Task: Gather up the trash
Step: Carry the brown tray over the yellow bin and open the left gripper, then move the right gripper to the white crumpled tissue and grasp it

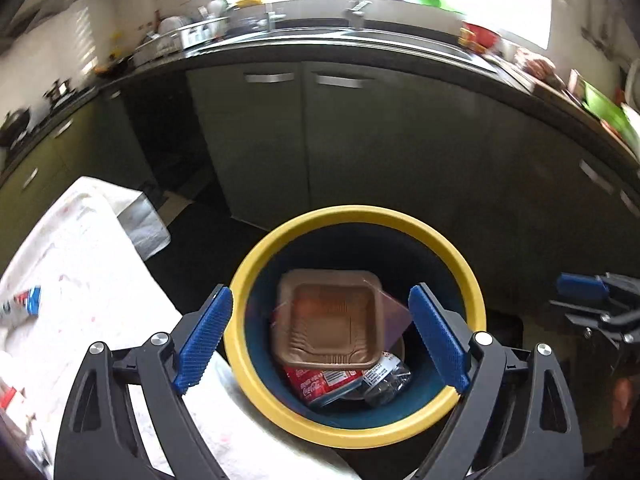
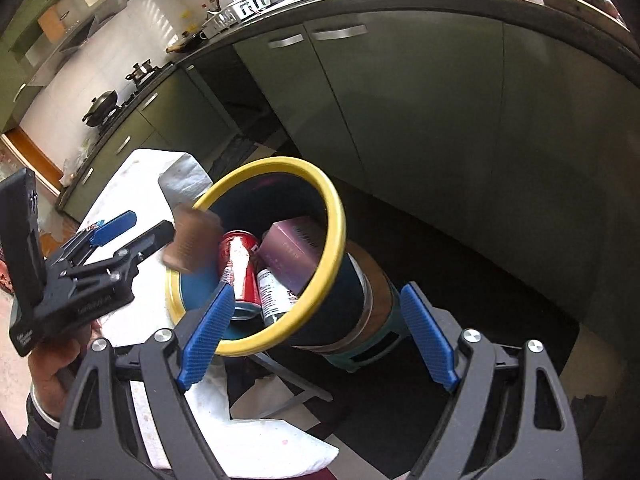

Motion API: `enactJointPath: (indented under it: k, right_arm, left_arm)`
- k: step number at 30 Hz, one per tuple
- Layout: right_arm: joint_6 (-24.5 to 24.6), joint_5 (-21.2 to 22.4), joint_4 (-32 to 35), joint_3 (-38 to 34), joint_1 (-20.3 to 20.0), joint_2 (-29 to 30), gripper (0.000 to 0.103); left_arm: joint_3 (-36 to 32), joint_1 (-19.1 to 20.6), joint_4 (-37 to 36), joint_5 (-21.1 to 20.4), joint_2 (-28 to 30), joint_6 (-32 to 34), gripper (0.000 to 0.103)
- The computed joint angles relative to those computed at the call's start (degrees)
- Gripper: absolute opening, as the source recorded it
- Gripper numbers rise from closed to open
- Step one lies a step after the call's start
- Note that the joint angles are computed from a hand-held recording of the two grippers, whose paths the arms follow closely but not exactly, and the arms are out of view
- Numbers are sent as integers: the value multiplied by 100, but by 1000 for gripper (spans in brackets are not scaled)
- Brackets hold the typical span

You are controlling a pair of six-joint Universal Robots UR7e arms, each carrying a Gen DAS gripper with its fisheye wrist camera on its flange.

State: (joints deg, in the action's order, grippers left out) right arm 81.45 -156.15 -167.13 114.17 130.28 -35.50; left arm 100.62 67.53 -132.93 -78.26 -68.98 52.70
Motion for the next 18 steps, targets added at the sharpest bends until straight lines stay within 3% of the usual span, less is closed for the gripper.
enactJointPath:
  k: [5, 11, 18]
  right_arm:
    - [-190, 37, -127, -63, -25, 64, 81]
    - [-864, 240, -404, -434, -72, 333, 81]
    - [-2421, 593, -831, -1498, -92, 958, 81]
  left_arm:
    - [-132, 133, 113, -162, -235, -103, 89]
    - [-542, 495, 718, -687, -791, 19, 92]
    - [-1240, 1176, 894, -978, -1240, 373, 96]
